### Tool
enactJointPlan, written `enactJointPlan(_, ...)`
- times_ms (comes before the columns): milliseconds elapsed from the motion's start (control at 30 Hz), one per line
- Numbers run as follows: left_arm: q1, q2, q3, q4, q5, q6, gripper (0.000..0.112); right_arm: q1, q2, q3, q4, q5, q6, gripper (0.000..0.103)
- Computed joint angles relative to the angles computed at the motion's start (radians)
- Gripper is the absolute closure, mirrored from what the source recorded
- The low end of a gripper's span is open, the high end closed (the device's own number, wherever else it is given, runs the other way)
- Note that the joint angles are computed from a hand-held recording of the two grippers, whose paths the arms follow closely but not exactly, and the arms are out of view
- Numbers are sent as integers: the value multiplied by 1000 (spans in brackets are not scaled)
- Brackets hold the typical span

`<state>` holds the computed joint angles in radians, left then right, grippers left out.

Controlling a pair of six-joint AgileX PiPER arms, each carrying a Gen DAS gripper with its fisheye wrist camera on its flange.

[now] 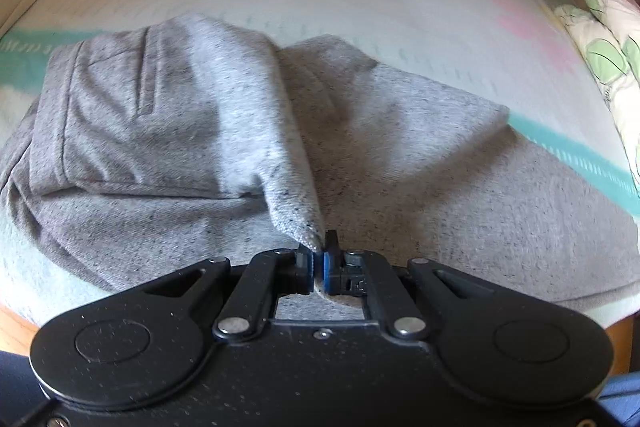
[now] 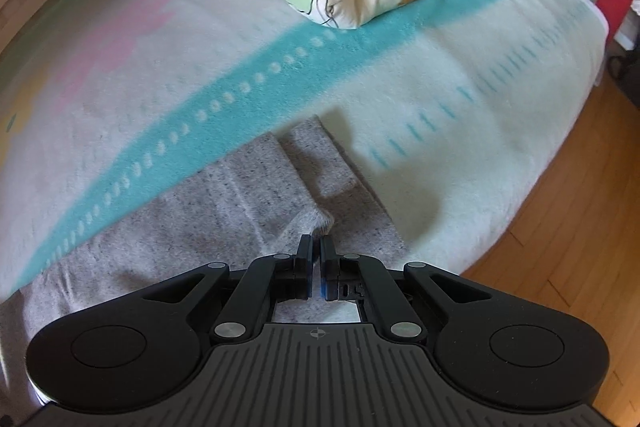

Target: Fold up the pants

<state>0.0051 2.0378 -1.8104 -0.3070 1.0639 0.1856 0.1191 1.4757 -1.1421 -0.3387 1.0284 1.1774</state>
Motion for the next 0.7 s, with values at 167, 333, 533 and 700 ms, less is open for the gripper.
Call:
enactJointPlan(167,-8,-21,29,-27,-33,32,107,45,-18,7,-170,88,139,101)
enactJointPlan(333,9,1,7,-24,8,8,107,-41,-32,44,-49,-118,-75,89)
enactJointPlan(533,8,11,7,-1,6,-14,107,-145,107,-26,132,-190,-315,84)
enactJointPlan(700,9,15,19,27,-6,-37,107,-177,160,-26,156,-184,-370,82)
